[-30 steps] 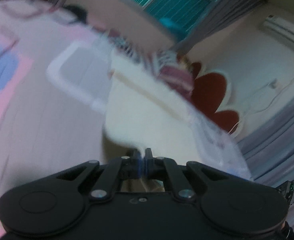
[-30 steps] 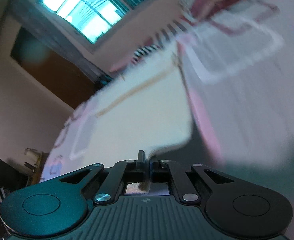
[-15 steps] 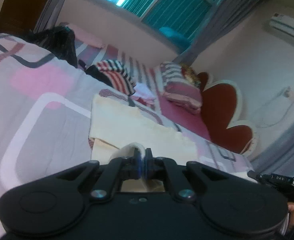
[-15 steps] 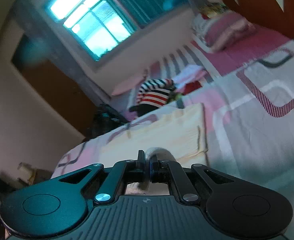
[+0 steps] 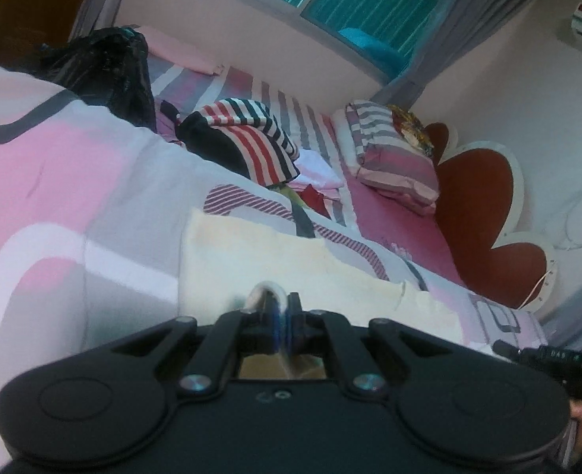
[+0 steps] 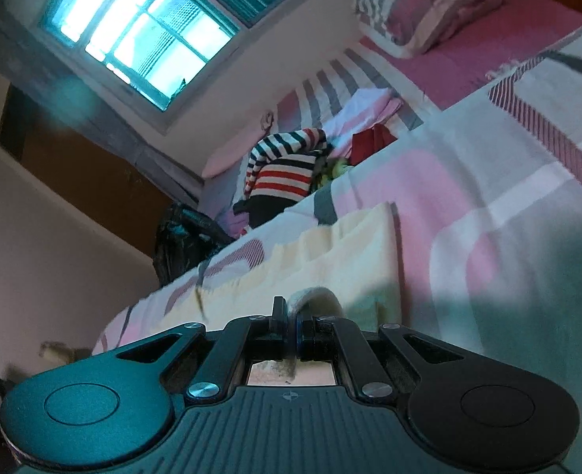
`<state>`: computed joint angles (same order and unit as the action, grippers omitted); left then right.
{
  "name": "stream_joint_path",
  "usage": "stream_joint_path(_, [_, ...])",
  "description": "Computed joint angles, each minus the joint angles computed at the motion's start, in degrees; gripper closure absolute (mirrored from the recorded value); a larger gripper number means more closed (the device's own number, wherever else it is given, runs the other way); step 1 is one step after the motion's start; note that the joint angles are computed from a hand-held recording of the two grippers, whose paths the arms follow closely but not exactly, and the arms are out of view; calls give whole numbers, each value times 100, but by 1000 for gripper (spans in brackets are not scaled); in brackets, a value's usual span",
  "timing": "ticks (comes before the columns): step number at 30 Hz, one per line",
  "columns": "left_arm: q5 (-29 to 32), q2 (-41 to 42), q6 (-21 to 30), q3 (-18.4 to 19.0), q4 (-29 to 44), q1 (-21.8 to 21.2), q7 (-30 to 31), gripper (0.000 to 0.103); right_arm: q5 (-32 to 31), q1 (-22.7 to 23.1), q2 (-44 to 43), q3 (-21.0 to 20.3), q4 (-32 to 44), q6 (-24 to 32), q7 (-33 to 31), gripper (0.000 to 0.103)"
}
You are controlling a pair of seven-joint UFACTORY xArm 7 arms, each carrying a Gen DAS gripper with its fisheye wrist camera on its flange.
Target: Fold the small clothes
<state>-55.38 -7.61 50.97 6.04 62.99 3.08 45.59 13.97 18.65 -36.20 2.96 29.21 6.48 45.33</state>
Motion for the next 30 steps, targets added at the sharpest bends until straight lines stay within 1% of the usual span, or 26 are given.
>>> stream_joint_path(2, [124, 212, -151, -88, 134, -40, -131, 100, 109, 248, 255, -357, 86, -133, -197, 100])
stream_joint_path(4, [237, 465, -175, -150, 294, -32, -366, 100, 224, 416, 474, -620, 201, -122, -398, 100])
stream_joint_path(5, [266, 596, -177, -184, 375, -19, -457, 99, 247, 428, 585, -665, 259, -109, -491, 100])
stream_joint_path(6, [275, 679, -252, -226, 410, -3, -541, 98, 214, 308, 695, -579, 316, -59, -515, 100])
stream_joint_path(7, [179, 726, -284, -256, 410, 19, -515, 96, 243, 322, 803, -614, 350, -64, -608, 95])
stream_joint_path(8, [-52, 773, -263, -273, 419, 49, -353, 85, 258, 320, 871, -603, 360, -115, -694, 89])
stream_joint_path(9, [-399, 805, -207, -282, 419, 89, -109, 77, 196, 190, 941, -492, 362, -176, -728, 63])
stream_joint_path(10, [-752, 824, -146, -289, 409, 132, 127, 57, 79, 84, 990, -361, 354, -286, -641, 34])
stream_joint_path(11, [-1268, 799, -117, -284, 335, 184, 419, 24, 95, -133, 1022, -121, 297, -550, -658, 22])
stream_joint_path(12, [-1720, 764, -190, -281, 243, 219, 636, 15, -130, -590, 1016, 287, 246, -732, -442, 17])
stream_joint_path(13, [-1932, 739, -283, -283, 200, 232, 703, 27, -264, -807, 1013, 479, 221, -840, -359, 17])
stream_joint_path(14, [-1904, 786, -355, -290, 242, 239, 636, 40, -375, -944, 992, 583, 207, -867, -307, 17])
stream_joint_path(15, [-1711, 841, -336, -287, 321, 258, 493, 44, -482, -1147, 917, 744, 153, -876, -216, 17])
stream_joint_path(16, [-1629, 874, -266, -277, 372, 293, 520, 48, -563, -1190, 844, 771, 98, -874, -185, 22])
stream_joint_path(17, [-1549, 881, -227, -279, 403, 319, 661, 49, -650, -1254, 787, 825, 66, -842, -155, 27])
stream_joint_path(18, [-1321, 877, -278, -302, 430, 317, 774, 49, -755, -1315, 700, 863, 14, -799, -159, 34])
stream_joint_path(19, [-1045, 891, -340, -331, 473, 300, 814, 49, -839, -1280, 682, 824, 3, -769, -204, 41])
stream_joint_path(21, [-544, 966, -308, -392, 593, 260, 876, 50, -989, -1144, 711, 665, 17, -650, -383, 51])
stream_joint_path(22, [-298, 973, -362, -435, 605, 222, 924, 53, -1035, -1107, 825, 647, 73, -650, -432, 53])
stream_joint_path(24, [93, 912, -557, -517, 518, 125, 972, 61, -1077, -1024, 890, 604, 93, -630, -499, 54])
stream_joint_path(25, [339, 860, -694, -552, 444, 67, 937, 66, -1117, -1039, 1056, 611, 182, -662, -536, 57])
stream_joint_path(26, [478, 767, -886, -577, 314, 14, 999, 68, -1179, -1122, 1103, 708, 222, -622, -532, 59])
stream_joint_path(27, [537, 717, -1049, -591, 228, -39, 1097, 68, -1220, -1076, 1148, 691, 241, -623, -593, 65])
stream_joint_path(28, [583, 676, -1157, -597, 169, -89, 1168, 71, -1261, -1066, 1206, 704, 278, -611, -636, 70])
stream_joint_path(29, [595, 638, -1253, -588, 109, -125, 1245, 73, -1420, -1293, 1200, 947, 337, -462, -609, 74])
stream_joint_path(30, [616, 624, -1292, -582, 86, -163, 1274, 74, -1620, -1571, 1223, 1214, 407, -373, -535, 81])
